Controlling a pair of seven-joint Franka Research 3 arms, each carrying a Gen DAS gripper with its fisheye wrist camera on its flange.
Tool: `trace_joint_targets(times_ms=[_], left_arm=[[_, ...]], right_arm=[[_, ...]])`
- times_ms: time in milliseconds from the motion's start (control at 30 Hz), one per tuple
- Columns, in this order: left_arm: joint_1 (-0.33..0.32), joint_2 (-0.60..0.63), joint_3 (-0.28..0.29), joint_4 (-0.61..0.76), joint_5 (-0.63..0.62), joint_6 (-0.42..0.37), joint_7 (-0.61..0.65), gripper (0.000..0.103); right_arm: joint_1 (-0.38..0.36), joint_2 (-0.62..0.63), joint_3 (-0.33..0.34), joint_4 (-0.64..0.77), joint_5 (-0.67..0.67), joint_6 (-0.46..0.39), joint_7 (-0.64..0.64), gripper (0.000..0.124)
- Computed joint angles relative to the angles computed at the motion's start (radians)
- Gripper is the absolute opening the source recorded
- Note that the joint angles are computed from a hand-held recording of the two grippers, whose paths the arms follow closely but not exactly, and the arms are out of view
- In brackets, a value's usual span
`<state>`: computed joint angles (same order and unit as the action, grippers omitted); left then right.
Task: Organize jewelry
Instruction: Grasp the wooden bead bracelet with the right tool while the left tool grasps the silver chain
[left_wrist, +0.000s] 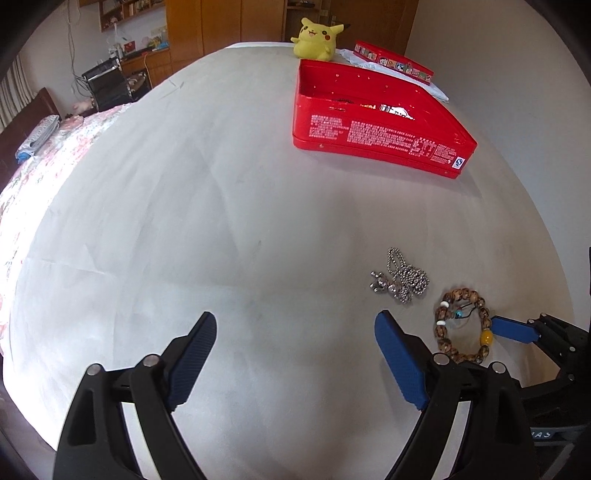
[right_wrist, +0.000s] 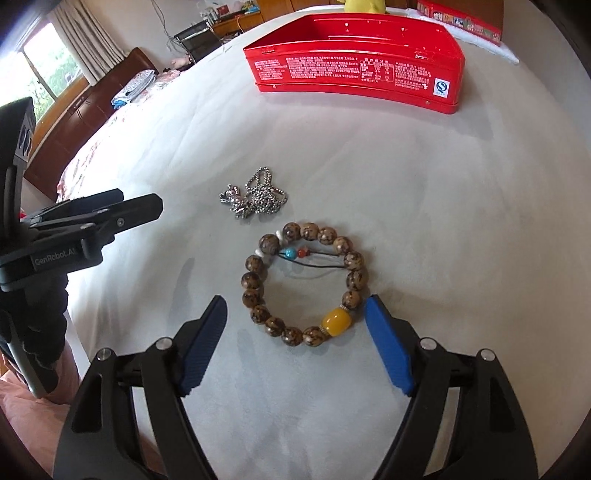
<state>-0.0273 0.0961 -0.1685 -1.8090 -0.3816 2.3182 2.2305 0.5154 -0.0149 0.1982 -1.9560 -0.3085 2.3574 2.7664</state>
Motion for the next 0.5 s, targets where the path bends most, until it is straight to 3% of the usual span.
trace_joint_targets(times_ms=[133, 333, 400, 500], left_arm=[[0.004, -0.008, 0.003, -0.014, -0.006, 0.004, 0.006, 0.088], [0.002, -0.022, 0.005, -0.029, -0.02, 0.001, 0.02, 0.088], [0.0, -0.023, 0.006, -0.031, -0.019, -0.002, 0.021, 0.088], [-0.002, -0.024, 0.008, -0.032, -0.017, -0.005, 0.016, 0.088]], right_arm=[[-0.011, -0.034, -0.006, -0.047, 0.054, 0.062, -0.003, 0.074], [-0.038, -0.057, 0.001, -0.081, 0.1, 0.081, 0.003, 0.048], [-0.043, -0.06, 0.003, -0.086, 0.1, 0.084, 0.008, 0.034], [-0.049, -0.063, 0.004, -0.092, 0.107, 0.081, 0.009, 0.026]])
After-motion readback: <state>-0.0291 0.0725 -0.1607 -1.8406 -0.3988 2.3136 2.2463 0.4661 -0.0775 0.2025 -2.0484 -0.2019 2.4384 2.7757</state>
